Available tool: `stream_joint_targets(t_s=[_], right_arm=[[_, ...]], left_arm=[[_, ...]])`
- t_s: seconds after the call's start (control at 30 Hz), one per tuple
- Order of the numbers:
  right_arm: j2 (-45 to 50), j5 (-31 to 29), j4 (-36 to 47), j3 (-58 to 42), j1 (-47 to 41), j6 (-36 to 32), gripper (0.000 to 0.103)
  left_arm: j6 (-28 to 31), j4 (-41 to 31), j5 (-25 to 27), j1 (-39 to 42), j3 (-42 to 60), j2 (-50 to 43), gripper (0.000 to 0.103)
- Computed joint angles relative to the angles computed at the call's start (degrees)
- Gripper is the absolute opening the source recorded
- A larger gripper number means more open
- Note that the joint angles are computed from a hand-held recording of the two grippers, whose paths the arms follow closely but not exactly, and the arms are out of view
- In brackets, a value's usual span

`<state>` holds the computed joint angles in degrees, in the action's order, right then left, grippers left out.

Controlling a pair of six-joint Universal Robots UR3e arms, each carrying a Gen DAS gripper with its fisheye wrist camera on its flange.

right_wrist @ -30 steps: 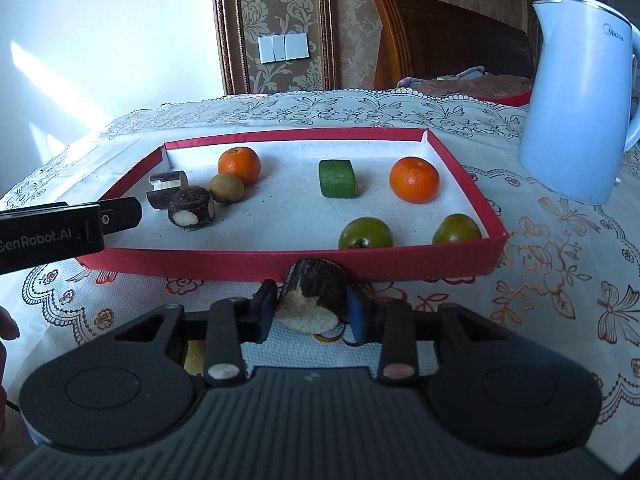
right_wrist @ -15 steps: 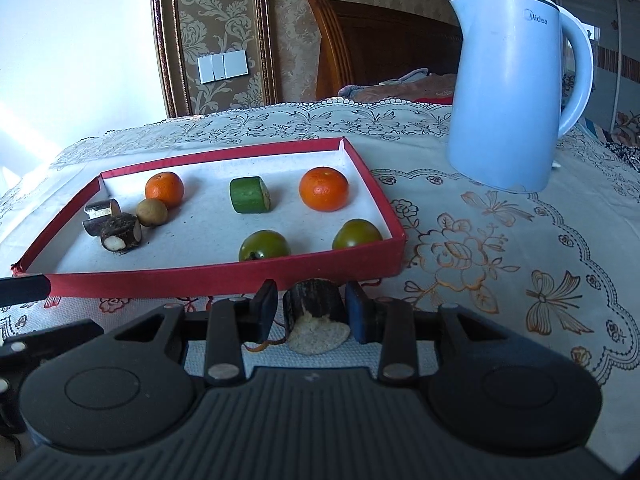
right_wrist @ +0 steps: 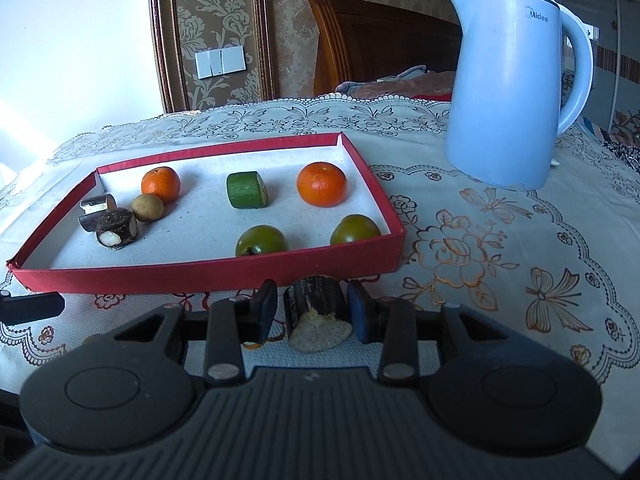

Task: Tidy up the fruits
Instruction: 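Grasp the brown kiwi with the left tool while the right tool lifts the cake, then lower the kiwi into the tray with the left tool while the right tool releases the cake there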

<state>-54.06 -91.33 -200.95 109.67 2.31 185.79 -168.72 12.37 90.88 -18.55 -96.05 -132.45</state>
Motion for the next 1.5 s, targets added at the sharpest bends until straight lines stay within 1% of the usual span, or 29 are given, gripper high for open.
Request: stream_joint_targets(t_s=[0.1, 0.17, 0.2, 0.23, 0.3, 0.33, 0.37, 0.47, 0.5, 0.53, 0.57, 0.73, 0.8, 0.93, 1.0, 1.2, 1.33, 1.5], right_arm=[[0.0, -0.1, 0.0, 0.0, 0.0, -0.1, 0.036], [0.0, 0.0, 0.1, 0.0, 0.0, 0.0, 0.036], [0.0, -0.1, 0.2, 0.0, -0.1, 0.0, 0.037], [0.0, 0.1, 0.4, 0.0, -0.1, -0.1, 0.037], [0.1, 0.1, 1.1, -0.3, -0.1, -0.1, 0.037], [0.1, 0.1, 1.3, -0.4, -0.1, -0.1, 0.037], [0.1, 0.2, 1.3, -0.4, -0.2, 0.0, 0.036], [0.0, 0.2, 1.5, -0.5, -0.2, 0.0, 0.036], [0.1, 0.2, 1.5, -0.6, -0.2, 0.0, 0.036], [0.1, 0.1, 1.6, -0.6, -0.1, -0.1, 0.036], [0.1, 0.1, 1.5, -0.6, -0.1, -0.1, 0.037], [0.3, -0.6, 1.2, -0.7, 0.3, -0.6, 0.037], [0.4, -0.9, 1.0, -0.8, 0.6, -0.9, 0.037], [0.4, -1.2, -0.1, -0.4, 0.9, -1.6, 0.035], [0.5, -1.7, -0.7, -0.4, 1.2, -1.9, 0.031], [0.6, -1.7, -0.9, -0.3, 1.2, -1.8, 0.031], [0.3, -0.4, -1.7, 0.4, 0.8, -1.8, 0.031], [-0.7, 1.4, -3.3, 2.2, 0.1, -1.3, 0.031]], left_arm=[[0.0, 0.0, -0.2, 0.0, 0.1, 0.0, 0.08], [0.3, 0.2, -0.5, 0.1, -0.2, 0.0, 0.069], [0.6, 0.3, -1.3, 0.3, -0.5, 0.2, 0.065], [0.9, 0.4, -2.0, 0.4, -0.8, 0.4, 0.058], [1.4, 0.7, -2.2, 0.3, -1.0, 0.3, 0.055], [1.5, 0.7, -2.6, 0.4, -1.1, 0.4, 0.052], [1.7, 0.7, -3.2, 0.6, -1.3, 0.6, 0.047], [2.1, 0.8, -3.0, 0.5, -1.2, 0.4, 0.043], [2.3, 0.9, -3.4, 0.6, -1.3, 0.5, 0.04], [2.5, 0.9, -3.4, 0.5, -1.4, 0.5, 0.035], [2.6, 1.1, -3.1, 0.4, -1.4, 0.4, 0.034], [2.8, 1.3, -2.8, 0.2, -1.3, 0.3, 0.032], [2.5, 1.4, -2.1, 0.1, -1.0, 0.1, 0.029], [1.4, 1.6, -0.8, 0.0, -0.7, -0.1, 0.029], [0.8, 2.3, -0.2, -0.1, -0.6, -0.2, 0.029], [-0.1, 2.5, 0.9, -0.1, -0.3, -0.4, 0.029], [-1.8, 5.3, -0.1, 0.7, -1.6, 0.0, 0.029], [-4.2, 6.7, -2.2, 2.3, -3.0, 1.1, 0.029]])
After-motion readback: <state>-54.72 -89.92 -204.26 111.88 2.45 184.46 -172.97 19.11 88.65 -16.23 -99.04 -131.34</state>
